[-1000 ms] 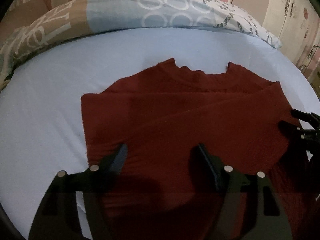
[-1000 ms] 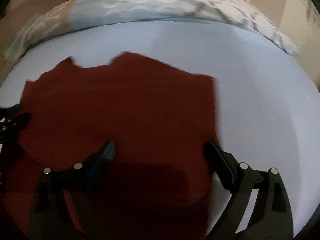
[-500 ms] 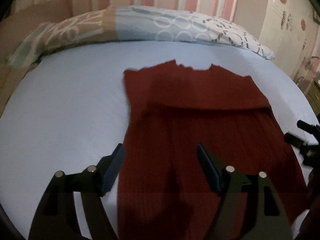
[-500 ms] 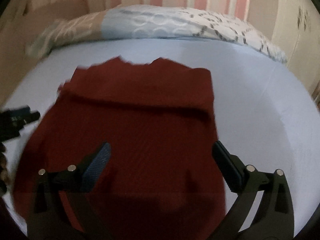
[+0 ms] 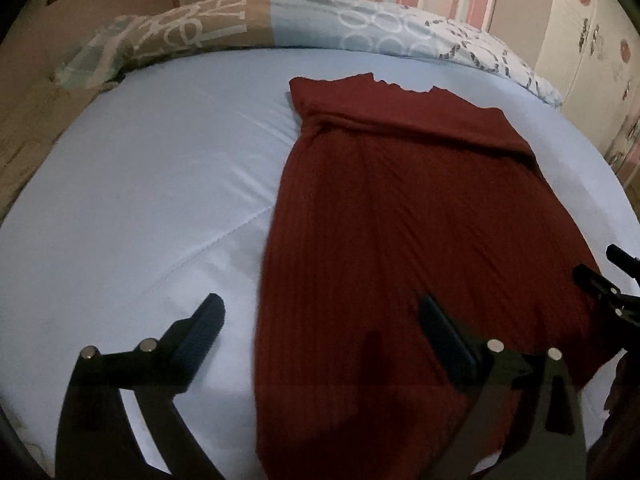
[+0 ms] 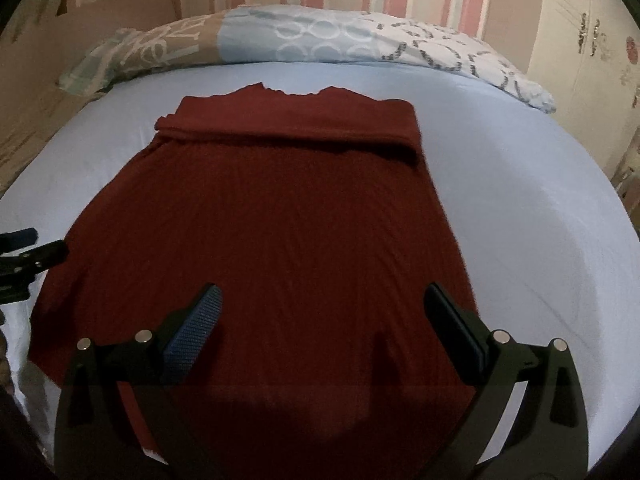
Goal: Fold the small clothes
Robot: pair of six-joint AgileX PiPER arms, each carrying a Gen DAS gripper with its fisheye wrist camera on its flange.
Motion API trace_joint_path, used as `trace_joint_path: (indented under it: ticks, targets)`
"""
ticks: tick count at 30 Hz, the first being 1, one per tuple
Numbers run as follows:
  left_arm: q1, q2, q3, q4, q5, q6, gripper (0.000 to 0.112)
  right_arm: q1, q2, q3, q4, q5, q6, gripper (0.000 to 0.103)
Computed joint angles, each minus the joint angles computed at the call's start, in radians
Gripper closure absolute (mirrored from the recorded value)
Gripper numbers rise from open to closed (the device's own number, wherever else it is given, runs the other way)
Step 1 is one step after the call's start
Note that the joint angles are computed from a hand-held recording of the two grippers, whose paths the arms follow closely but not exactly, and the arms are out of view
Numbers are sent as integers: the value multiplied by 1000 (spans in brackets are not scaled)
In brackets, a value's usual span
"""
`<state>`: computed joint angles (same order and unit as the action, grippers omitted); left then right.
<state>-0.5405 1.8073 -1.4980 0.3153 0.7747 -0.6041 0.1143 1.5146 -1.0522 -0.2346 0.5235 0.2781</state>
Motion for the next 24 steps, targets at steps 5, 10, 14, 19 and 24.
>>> trace_joint_path:
  ticks: [5,10,14,19,24]
  targets:
    - [-60,-69,50,81,9,-70,13,-2,-54,27,-12,38,25,3]
    - [-127,-112,91,199,48,-179,11,31,-146,95,-97,26,108,3]
    - [-134,-143,124,216,44,-194,11,77,-202,135,-218,41,212,3]
    - [-45,-214,241,78,-38,-125,11,27,-247,150,-95,57,102,3]
    - [44,-214,356,-61,-103,-34,11,-34,-292,193,-13,44,46,3]
